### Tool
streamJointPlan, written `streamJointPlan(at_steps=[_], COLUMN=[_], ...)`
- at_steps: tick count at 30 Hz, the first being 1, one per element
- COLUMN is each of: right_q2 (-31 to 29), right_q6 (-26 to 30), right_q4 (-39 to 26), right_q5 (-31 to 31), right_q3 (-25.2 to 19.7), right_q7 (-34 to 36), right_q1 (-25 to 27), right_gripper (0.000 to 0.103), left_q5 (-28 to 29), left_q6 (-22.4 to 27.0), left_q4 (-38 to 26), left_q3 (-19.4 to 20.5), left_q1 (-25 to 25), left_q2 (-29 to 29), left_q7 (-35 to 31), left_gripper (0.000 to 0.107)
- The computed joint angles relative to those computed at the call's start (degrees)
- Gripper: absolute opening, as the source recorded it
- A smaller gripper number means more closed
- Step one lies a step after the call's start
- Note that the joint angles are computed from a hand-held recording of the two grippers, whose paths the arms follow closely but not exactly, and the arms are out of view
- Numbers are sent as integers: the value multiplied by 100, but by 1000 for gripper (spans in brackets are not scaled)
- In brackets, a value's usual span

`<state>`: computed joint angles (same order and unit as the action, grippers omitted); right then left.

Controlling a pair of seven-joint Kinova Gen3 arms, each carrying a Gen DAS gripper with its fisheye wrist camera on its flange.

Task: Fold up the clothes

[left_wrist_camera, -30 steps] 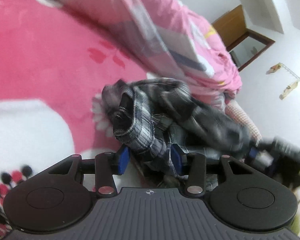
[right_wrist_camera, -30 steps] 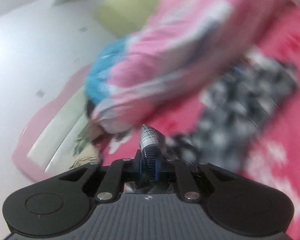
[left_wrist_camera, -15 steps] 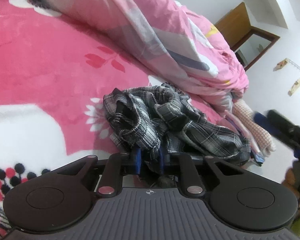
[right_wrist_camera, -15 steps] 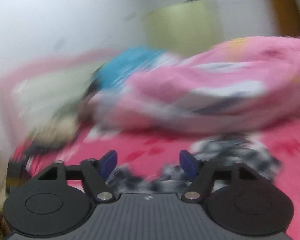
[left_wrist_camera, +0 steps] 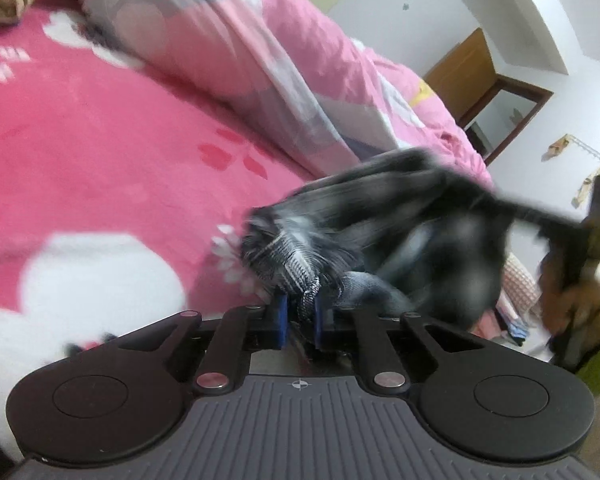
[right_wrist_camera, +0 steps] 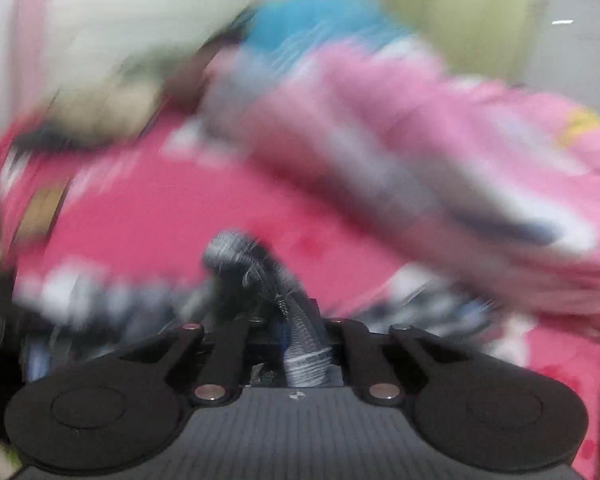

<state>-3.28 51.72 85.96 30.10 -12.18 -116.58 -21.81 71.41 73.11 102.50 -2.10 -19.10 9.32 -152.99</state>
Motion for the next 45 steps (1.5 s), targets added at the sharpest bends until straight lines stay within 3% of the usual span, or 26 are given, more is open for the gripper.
streamJointPlan(at_steps=[2,4,7,12,14,16,19,21,23,28,30,32,37,39,45], right_q2=[-244,-484,-711,-524,-350,-257,-204,-197,-178,156,310,451,853,1101,2205], right_q6=[-249,-550,-875,-964,-1000,-1042,-1155,-1210,-1278,-1141,-990,-778,-332,-242,-233], right_q4=[16,96,377,892,1041,1164,1245,1227,1199,832,672,498,-85,-470,-1932], right_q5=[325,575,460,307,264,281,141,43,-97,-644,-785,-555,456,660,821], right_q3=[-242,-382,-51,-268,-242,-198,-40,53,133,348,418,464,445,495,793], right_q7=[-466,-932,-1195,-1544,-1679,-1855,-1871,-1741,-1582,-888,-670,-663,-812,-604,230], right_q1=[399,728,555,791,772,716,654,631,629,614,583,432,-5,-184,-671], right_gripper=[6,6,6,6,6,7,7,7,7,7,7,7,6,6,6], left_q5=[124,456,670,-44,-247,-252,-259,-366,-487,-500,-421,-302,263,544,752], left_q6=[106,225,321,52,-68,-136,-162,-300,-454,-803,-1002,-1271,-2155,-2621,-4019], left_q4=[-33,-19,-104,-454,-463,-435,-488,-495,-458,-242,-104,70,463,570,319], left_q3=[-140,-557,-1050,-867,-793,-721,-651,-515,-567,-562,-310,100,510,332,-1032], left_q1=[-83,90,385,549,616,619,641,649,758,813,611,268,-72,163,1755], left_q2=[12,54,157,420,494,512,559,549,515,377,284,150,-304,-441,-379], left_q7=[-158,-438,-599,199,494,647,831,889,917,789,699,527,-100,-296,-153], left_gripper=[9,9,9,12,20,41,51,51,48,14,9,8,7,7,6])
